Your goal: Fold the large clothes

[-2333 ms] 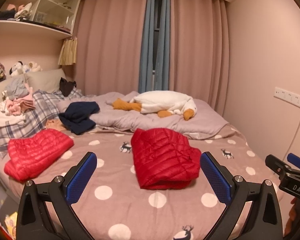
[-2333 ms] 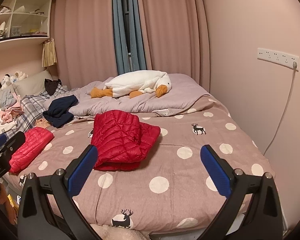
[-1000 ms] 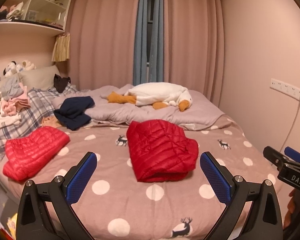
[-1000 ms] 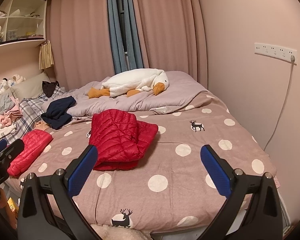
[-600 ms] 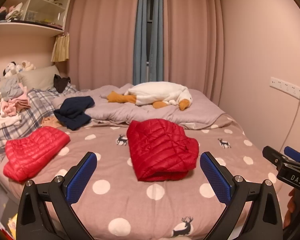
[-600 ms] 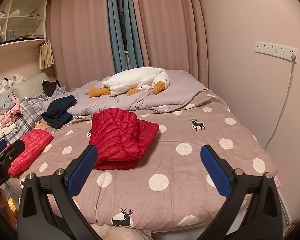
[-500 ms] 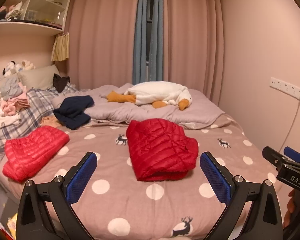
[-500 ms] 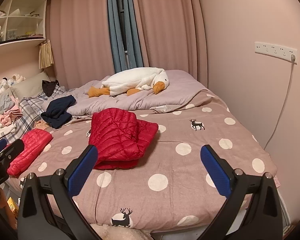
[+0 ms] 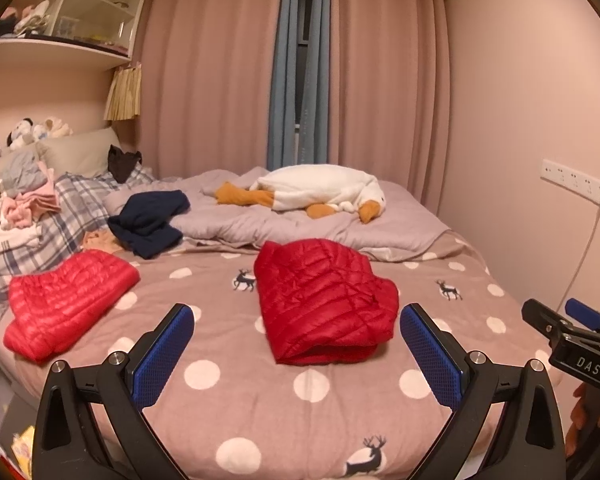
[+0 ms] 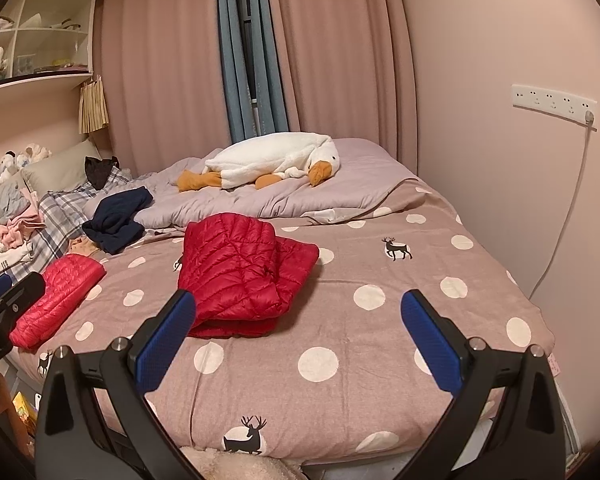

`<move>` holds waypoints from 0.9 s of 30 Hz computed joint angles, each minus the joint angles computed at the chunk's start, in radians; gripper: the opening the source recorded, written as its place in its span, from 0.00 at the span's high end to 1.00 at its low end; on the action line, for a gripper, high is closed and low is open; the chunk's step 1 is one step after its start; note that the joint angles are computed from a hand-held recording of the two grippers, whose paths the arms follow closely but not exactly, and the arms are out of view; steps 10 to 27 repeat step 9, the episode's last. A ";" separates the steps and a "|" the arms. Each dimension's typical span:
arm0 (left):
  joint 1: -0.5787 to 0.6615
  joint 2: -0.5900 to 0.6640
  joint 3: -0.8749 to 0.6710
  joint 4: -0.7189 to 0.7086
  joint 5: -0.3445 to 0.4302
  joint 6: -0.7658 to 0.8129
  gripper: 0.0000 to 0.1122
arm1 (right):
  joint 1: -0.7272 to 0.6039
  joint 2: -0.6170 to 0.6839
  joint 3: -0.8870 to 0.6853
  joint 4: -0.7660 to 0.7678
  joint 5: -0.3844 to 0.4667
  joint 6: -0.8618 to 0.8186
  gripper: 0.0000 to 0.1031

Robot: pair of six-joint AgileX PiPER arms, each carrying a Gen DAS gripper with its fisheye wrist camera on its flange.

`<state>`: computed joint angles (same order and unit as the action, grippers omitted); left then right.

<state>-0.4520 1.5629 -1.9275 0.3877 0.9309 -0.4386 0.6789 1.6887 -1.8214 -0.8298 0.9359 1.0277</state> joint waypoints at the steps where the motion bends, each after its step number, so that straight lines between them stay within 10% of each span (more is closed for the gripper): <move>1: 0.001 0.000 0.001 0.000 -0.002 0.000 0.09 | 0.000 0.002 -0.002 0.001 0.002 -0.001 0.00; 27: 0.024 0.032 -0.031 -0.029 0.004 0.030 0.09 | -0.015 0.050 -0.060 0.032 0.014 -0.032 0.00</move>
